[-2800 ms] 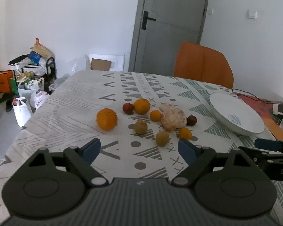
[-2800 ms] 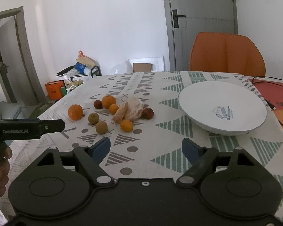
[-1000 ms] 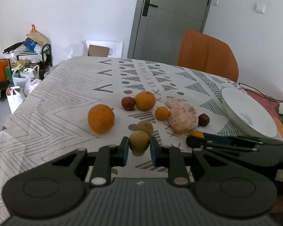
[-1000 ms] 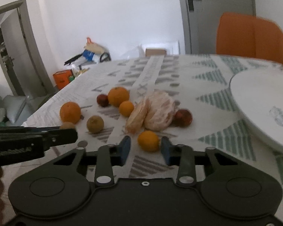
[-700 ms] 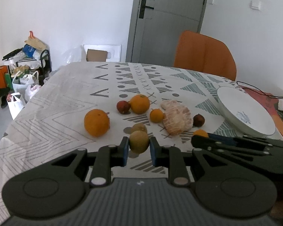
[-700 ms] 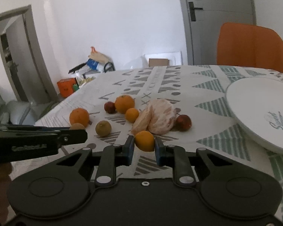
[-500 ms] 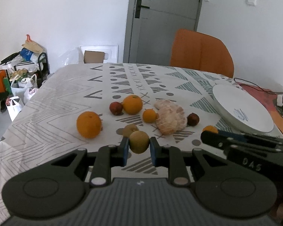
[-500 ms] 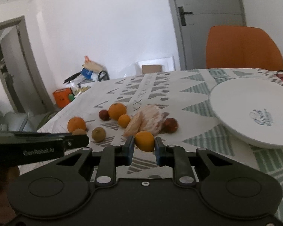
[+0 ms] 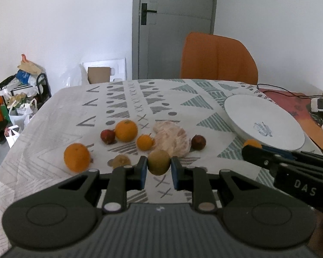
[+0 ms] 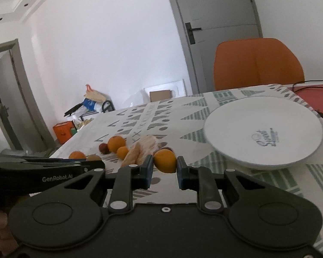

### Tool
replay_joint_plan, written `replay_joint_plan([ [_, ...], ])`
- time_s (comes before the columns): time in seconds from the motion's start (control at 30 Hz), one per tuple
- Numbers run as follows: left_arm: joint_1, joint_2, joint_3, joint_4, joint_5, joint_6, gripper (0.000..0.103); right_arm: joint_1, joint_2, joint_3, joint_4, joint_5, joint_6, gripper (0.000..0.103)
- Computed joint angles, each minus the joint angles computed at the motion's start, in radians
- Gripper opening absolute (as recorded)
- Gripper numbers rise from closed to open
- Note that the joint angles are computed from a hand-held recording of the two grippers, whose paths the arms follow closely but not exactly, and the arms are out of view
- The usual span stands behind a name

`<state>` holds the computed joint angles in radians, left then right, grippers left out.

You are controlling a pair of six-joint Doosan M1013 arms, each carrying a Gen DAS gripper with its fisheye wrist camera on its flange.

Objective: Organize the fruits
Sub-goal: 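Carry both fruits over the white plate and open both tools to drop them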

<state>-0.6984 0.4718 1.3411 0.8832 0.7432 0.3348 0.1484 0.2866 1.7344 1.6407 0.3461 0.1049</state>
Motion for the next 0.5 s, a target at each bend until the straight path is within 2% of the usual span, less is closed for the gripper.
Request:
replay_joint_plan([
  [0.5,-0.017,0.064,-0.108,-0.017,-0.043,0.099,0.022,-0.05,-0.024,0.035,0.307,-0.078,-0.276,0.021],
])
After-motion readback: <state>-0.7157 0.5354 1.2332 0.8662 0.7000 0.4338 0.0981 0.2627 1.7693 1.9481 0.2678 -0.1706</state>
